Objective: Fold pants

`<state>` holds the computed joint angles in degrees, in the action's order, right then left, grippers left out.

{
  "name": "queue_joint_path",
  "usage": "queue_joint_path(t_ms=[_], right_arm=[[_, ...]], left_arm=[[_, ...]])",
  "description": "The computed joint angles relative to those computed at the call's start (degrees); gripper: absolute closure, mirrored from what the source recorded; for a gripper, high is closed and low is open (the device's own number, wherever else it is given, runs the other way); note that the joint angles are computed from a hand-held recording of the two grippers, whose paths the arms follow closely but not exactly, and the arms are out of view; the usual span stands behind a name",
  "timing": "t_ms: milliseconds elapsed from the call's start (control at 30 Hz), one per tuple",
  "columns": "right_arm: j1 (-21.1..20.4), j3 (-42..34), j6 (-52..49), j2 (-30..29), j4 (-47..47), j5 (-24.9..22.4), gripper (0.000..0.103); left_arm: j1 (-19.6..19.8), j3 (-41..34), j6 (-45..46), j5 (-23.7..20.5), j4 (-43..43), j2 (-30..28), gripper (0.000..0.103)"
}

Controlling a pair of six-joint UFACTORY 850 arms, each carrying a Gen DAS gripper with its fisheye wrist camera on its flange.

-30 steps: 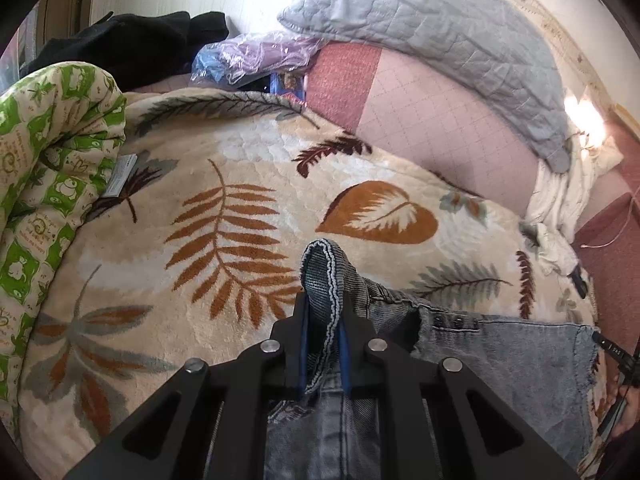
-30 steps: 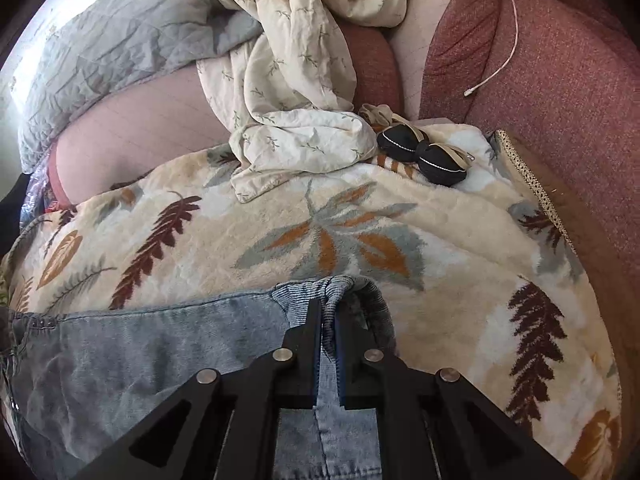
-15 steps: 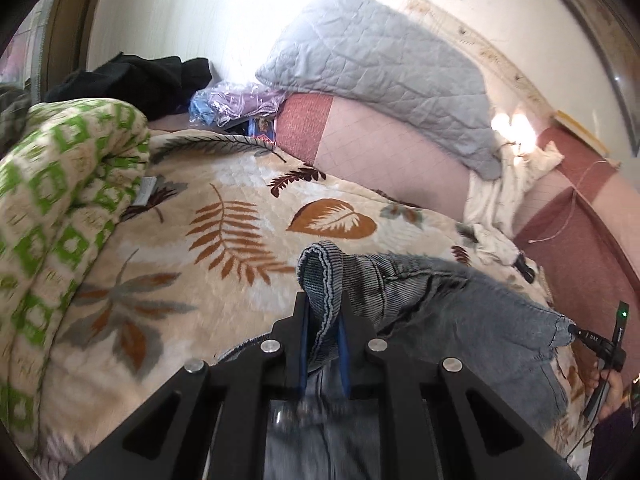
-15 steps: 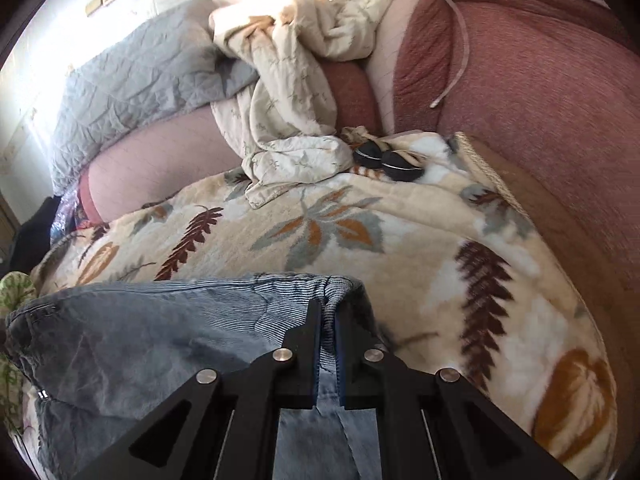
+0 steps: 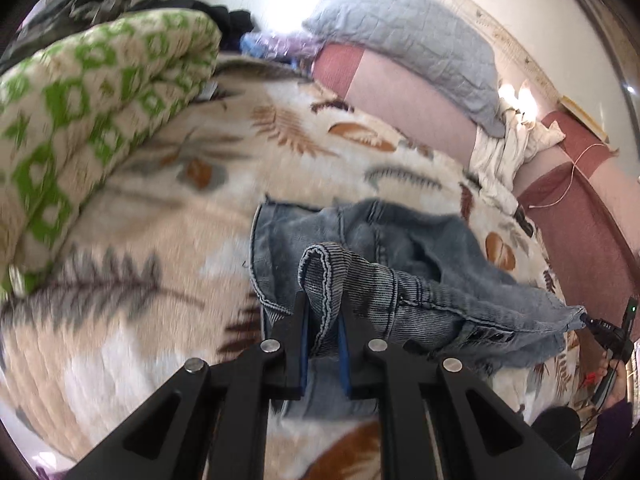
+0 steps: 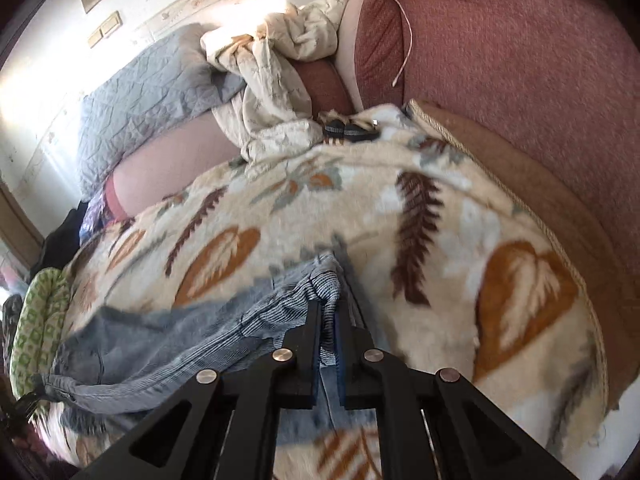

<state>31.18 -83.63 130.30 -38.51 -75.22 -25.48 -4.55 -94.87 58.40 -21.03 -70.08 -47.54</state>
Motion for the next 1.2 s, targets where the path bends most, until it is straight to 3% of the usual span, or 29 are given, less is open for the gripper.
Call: queue_joint_path(t_ms=[233,333,433,567,633,733,867,967,1033,1133,1200], right_arm=[[0.9,4.9,-3.1,1.2,5.0,3.1,0.097],[0.8,6.1,-7.6,1.1,9.5,6.0,0.091],[0.8,6.4,-15.7,0.9,17.0,6.0,0.078],[1.6,8.7,-13.9,2.9,14.8,4.2,0.064],[1.9,9.6,-11.6,4.0,12.3,3.2,0.054],[2.2,10.3,-9.0,5.4,9.5,2.0,0.047],[1.7,8.6,-9.4,5.3,8.6,1.4,0.047],[0.8,5.5,-11.0,4.0,8.6,2.0,0.047],[-0.1,2.7,-13.6,2.5,9.8,2.4,0.047],[-1.6,-1.2,-18.2,0.2,13.3,3.3,0.04],[-2.8,-4.1,-23.8,-1.6,18.3,3.9,0.039]], left_arm=[[-0.4,2.2,-0.5,1.6,1.0,1.1,0.09],[-0.6,1.7,-8.2,2.2,8.8,0.7,0.087],[-0.5,2.8,-12.0,3.2,13.1,1.5,0.082],[0.1,6.0,-12.6,4.7,14.0,4.1,0.082],[-0.1,7.4,-15.9,7.6,18.2,5.5,0.082],[-0.4,8.9,-13.8,9.8,16.9,7.3,0.082],[-2.1,9.2,-5.9,9.9,10.0,8.8,0.081],[-4.2,7.8,-1.5,8.2,6.9,8.6,0.075],[-5.7,6.7,-1.7,7.2,7.9,7.9,0.071],[-8.4,4.0,-5.2,5.8,12.3,6.0,0.055],[-10.1,2.1,-9.2,5.5,17.7,4.2,0.055]])
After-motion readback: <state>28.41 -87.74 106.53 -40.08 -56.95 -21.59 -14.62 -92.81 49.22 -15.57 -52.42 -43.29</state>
